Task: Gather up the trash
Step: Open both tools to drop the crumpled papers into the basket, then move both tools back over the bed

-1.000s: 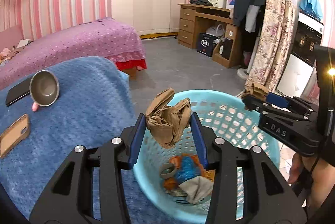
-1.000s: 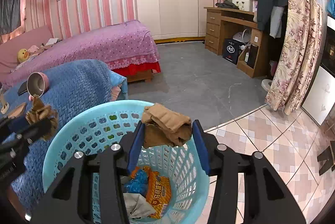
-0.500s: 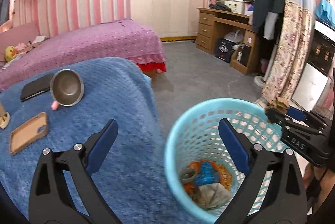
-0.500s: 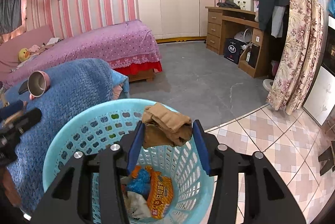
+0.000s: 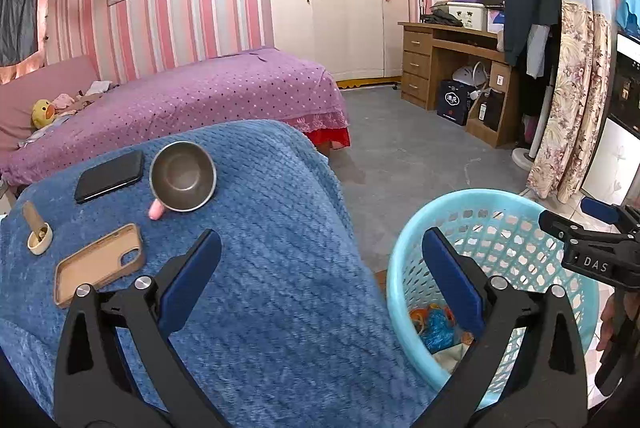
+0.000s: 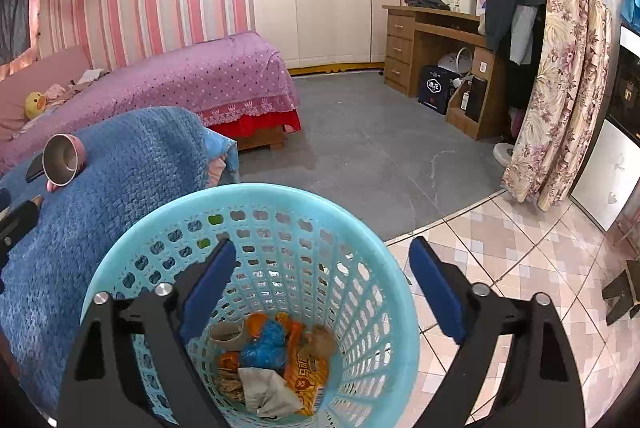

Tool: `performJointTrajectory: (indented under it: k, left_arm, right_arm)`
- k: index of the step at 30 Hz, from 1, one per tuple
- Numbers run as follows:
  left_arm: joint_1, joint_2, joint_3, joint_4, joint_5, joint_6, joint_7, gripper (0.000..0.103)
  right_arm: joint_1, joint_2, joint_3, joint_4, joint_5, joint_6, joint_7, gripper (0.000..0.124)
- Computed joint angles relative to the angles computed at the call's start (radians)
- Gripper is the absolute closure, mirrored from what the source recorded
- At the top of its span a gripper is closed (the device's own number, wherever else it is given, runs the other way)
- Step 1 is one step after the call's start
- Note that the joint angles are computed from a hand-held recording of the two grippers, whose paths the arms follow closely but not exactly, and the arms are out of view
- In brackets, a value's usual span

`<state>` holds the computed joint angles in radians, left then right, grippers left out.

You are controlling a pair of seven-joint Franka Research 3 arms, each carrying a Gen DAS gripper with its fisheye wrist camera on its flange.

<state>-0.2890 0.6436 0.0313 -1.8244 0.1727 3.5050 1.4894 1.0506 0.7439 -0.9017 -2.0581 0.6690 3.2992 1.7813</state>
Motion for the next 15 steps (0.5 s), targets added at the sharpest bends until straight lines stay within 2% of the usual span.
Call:
performJointTrajectory:
  k: [4,6,11,15]
  left_arm:
    - [0.047,-0.019,-0.023,-0.02,0.023,0.017,-0.01,0.006]
    - [0.072,-0.028,-0.035,-0.026,0.037,0.017,-0.017,0.006]
    - [0.198,-0.054,-0.108,-0.031,0.128,-0.014,-0.063,0.006]
    - [0.222,-0.066,-0.082,-0.027,0.146,-0.018,-0.072,0.006]
  right_arm:
    - [0.055,0.051,-0.058,0.023,0.0,-0.036,0.045,0.029]
    - [0.05,0.052,-0.054,0.036,-0.017,-0.038,0.071,0.028]
    - [0.044,0.071,-0.049,0.081,-0.049,-0.052,0.145,0.028]
    - [0.046,0.103,-0.053,0.131,-0.09,-0.066,0.199,0.028]
